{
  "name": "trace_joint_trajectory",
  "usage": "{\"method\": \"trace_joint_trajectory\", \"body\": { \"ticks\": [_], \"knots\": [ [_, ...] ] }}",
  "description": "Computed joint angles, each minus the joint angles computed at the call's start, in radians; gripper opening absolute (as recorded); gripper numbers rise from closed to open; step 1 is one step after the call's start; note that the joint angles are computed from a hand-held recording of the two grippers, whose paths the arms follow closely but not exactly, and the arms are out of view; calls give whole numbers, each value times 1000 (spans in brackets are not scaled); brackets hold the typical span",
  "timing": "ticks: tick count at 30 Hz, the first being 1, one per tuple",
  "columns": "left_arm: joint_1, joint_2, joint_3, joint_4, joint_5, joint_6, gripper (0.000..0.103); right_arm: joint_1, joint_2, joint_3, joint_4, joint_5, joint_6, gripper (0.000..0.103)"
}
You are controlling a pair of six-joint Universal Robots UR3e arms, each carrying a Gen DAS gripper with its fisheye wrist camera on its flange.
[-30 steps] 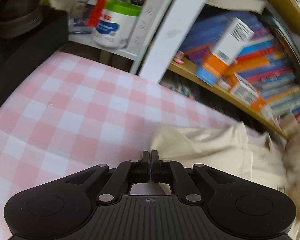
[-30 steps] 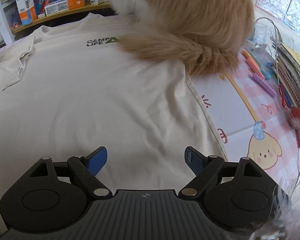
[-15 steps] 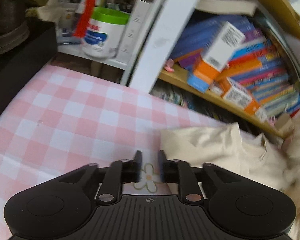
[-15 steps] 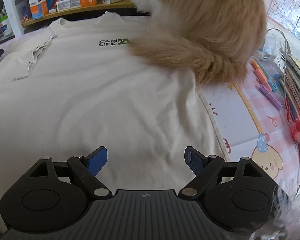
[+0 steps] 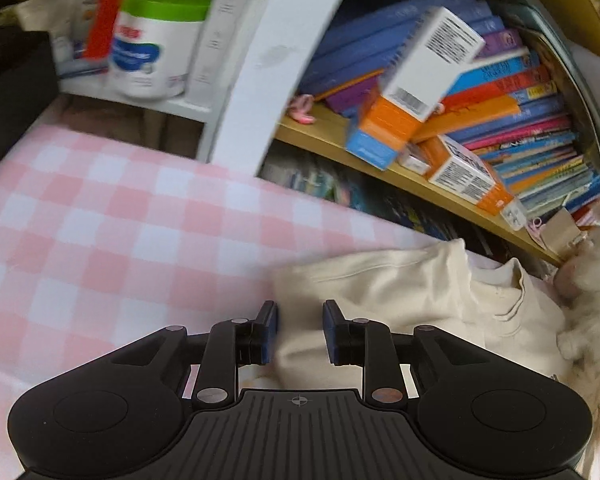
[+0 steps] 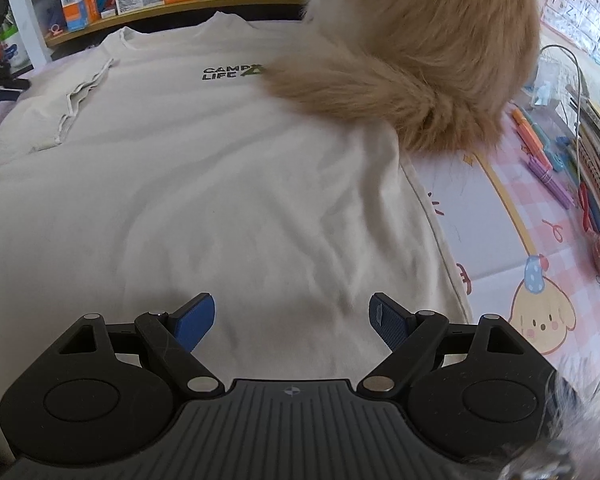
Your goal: Fold clothes
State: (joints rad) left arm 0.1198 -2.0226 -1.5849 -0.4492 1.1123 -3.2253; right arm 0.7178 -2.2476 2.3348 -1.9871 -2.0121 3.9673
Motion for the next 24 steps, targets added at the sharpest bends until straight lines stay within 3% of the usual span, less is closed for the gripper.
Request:
{"method": "trace_joint_trajectory", "body": {
  "ticks": [1, 2, 5, 10, 12, 15, 17, 19, 22, 24],
  "knots": [
    [-13, -12, 24, -10, 13, -3, 9, -4, -4, 1, 3, 1, 0, 84],
    [-29, -25, 50, -22, 32, 13, 2, -8, -11, 4, 7, 3, 4, 84],
    [-92, -73, 151, -27, 152, 96, 1, -5, -13, 2, 27, 14, 34, 84],
    [-121, -211, 376, -84, 260, 8, 1, 23, 10, -8, 42, 20, 72, 84],
    [-115, -214, 340, -55, 227, -1, 2, 38, 19, -15, 44, 19, 74, 84],
    [-90, -181, 244, 17, 174, -47, 10, 67, 25, -30, 56, -1, 78, 84],
    [-64, -123, 158, 53, 168, -73, 35, 78, 24, -39, 68, -14, 83, 84],
    [-25, -38, 31, 108, 140, -86, 43, 84, 18, -45, 81, -31, 95, 84],
    [63, 106, -152, 97, -7, -77, 43, 58, -27, -23, 88, -29, 94, 84],
    [87, 176, -223, 43, -53, -54, 43, 30, -53, 2, 77, -15, 82, 84]
  ]
}}
